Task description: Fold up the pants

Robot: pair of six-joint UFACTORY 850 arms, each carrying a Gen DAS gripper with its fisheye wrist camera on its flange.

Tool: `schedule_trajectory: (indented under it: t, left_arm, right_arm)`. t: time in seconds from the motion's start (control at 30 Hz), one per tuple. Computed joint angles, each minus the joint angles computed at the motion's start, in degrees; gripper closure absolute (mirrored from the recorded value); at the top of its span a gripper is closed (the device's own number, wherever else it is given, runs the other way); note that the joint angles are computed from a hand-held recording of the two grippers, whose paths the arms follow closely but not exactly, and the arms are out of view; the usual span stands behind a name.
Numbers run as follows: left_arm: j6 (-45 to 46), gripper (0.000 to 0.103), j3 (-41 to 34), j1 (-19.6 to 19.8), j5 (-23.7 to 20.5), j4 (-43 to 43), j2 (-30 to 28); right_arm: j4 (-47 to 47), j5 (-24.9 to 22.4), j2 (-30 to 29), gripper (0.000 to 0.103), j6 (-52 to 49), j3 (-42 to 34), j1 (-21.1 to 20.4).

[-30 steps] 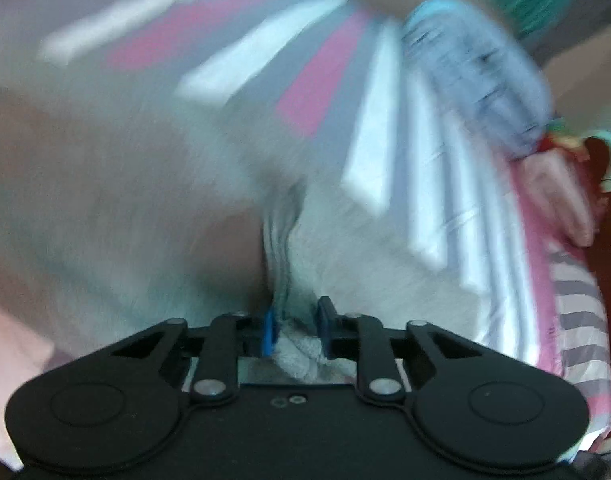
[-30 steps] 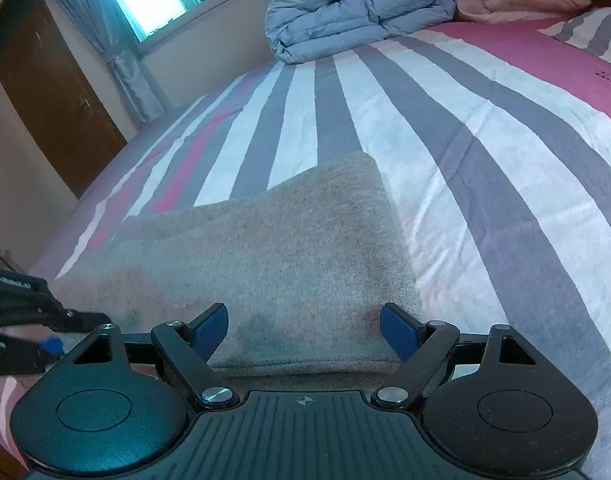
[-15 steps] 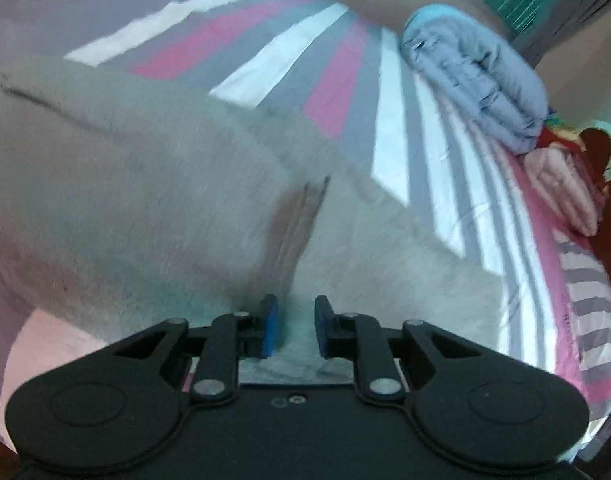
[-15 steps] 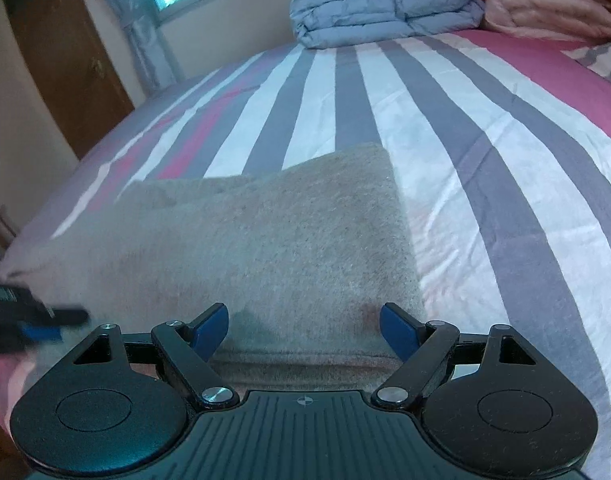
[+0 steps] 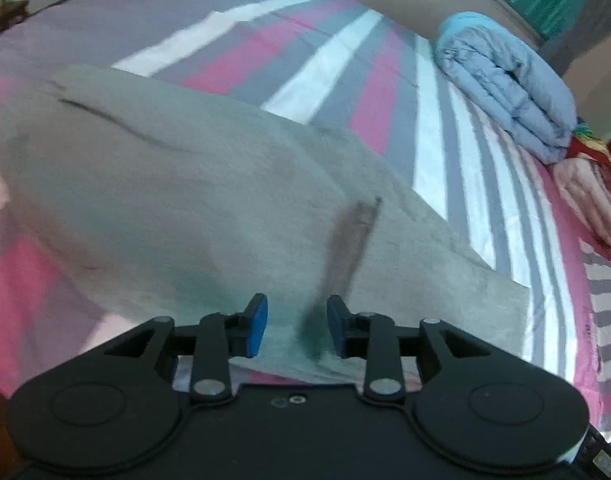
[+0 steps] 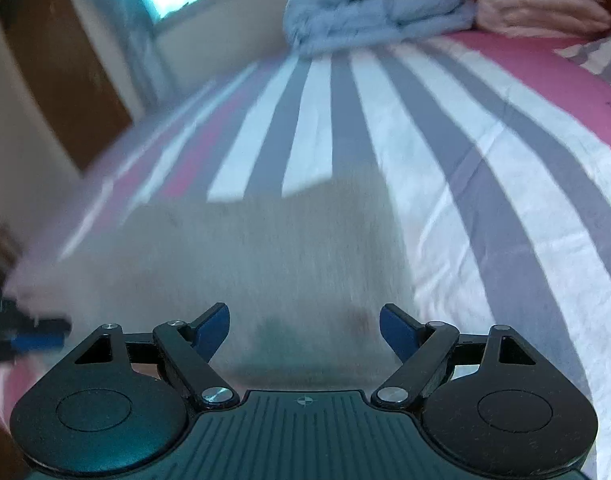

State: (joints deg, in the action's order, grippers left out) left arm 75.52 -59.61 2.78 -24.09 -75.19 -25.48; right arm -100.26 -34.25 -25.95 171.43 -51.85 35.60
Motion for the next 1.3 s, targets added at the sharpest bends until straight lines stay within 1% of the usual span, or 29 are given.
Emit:
schedule_trajectory:
  t: [0.1,0.17,0.2,0.23,0.3,0.4,0.47,0.5,0.53,0.57,0.6,0.63,0.67,0.7,0.77,0.83,0.87,0.93,0.97,1.07,1.23,1.3]
  left_arm:
    - [-1.8,0.079,-0.06,2.23,0.17,0.64,0.35]
    - [-4.51,0.079,-0.62,3.78,0.66,2.09,0.02]
    - [-6.51,0.079,-1.13,4.8,0.73,3.29,-0.38]
    - [-7.94,0.079,-1.57,5.7,0.7,4.18,-0.7]
    - [-9.38,0.079,-2.49,7.48,1.31,5.3,-1.32]
    - [-14.6,0.079,-4.79,9.64,1.43,7.98,-2.91]
    - [-15.78,0.079,-5.7,11.17,1.15,7.05,-3.62]
    - [-16.08,0.076,-6.29,11.76,1.37,5.86,-4.14]
    - [-16.04,0.065,-6.65,12.48,1.03,4.74,-4.56]
    - [-16.21,0.058,-7.24,13.55,0.17,2.49,-5.35]
    - [-15.75,0.035,-7.5,14.52,-0.81,-0.41,-5.98]
    - [-14.06,0.022,-7.63,15.57,-1.86,-4.76,-6.67]
    - [-12.73,0.022,-8.0,16.64,-3.33,-8.76,-7.6]
    - [-12.53,0.022,-8.85,17.42,-5.24,-10.36,-8.82]
    - [-13.56,0.023,-11.4,18.77,-9.81,-11.14,-11.73]
    - [-16.47,0.024,-13.74,18.77,-10.39,-10.38,-14.1]
    - [-17.27,0.026,-14.76,18.85,-11.68,-10.48,-15.27]
    - [-17.91,0.033,-16.81,19.07,-15.63,-11.3,-17.78]
    - [-17.27,0.033,-17.62,19.03,-17.28,-12.45,-19.03]
    - [-17.26,0.034,-19.1,18.62,-18.14,-13.71,-20.78]
    - [-14.55,0.032,-20.91,18.31,-20.87,-18.57,-23.54]
    - [-12.99,0.032,-20.52,18.24,-21.93,-20.95,-23.89]
  right_arm:
    - [8.89,-0.95,-2.34,0.02,-10.53,-3.51,-0.01]
    - [14.42,2.81,-4.67,0.02,-19.49,-6.04,-0.22]
    - [16.33,2.39,-5.86,0.02,-24.68,-7.07,0.59]
    - [17.45,0.11,-6.54,0.02,-27.57,-7.62,1.74]
    - [18.13,-0.39,-6.11,0.02,-27.24,-7.49,2.12]
    - [13.15,-0.59,-4.15,0.02,-18.47,-6.25,1.62]
    - [11.62,-0.37,-4.34,0.02,-18.2,-7.51,1.26]
    - [10.27,0.21,-4.52,0.02,-17.29,-8.18,1.04]
    - [9.17,0.81,-5.02,0.02,-16.07,-9.17,0.97]
    - [7.89,1.66,-5.57,0.02,-14.47,-10.0,0.87]
    - [6.31,2.74,-6.11,0.02,-12.74,-10.79,0.78]
    - [5.47,3.3,-6.66,0.02,-12.07,-11.5,0.82]
    - [5.36,3.58,-7.35,0.02,-12.33,-12.37,0.99]
    - [5.45,3.87,-8.03,0.02,-12.84,-13.1,0.98]
    - [5.83,4.51,-9.1,0.02,-13.27,-14.14,0.97]
    - [6.62,4.05,-9.7,0.02,-14.0,-14.62,1.13]
    - [6.51,3.9,-9.85,0.02,-13.85,-14.75,1.08]
    - [6.25,3.91,-10.03,0.02,-13.44,-14.91,0.88]
    - [6.03,4.05,-10.01,0.02,-13.33,-14.78,0.69]
    - [5.88,4.21,-10.2,0.02,-13.56,-14.85,0.45]
    - [5.98,3.57,-10.6,0.02,-14.09,-14.95,0.78]
    - [5.18,3.32,-10.75,0.018,-13.57,-14.89,0.9]
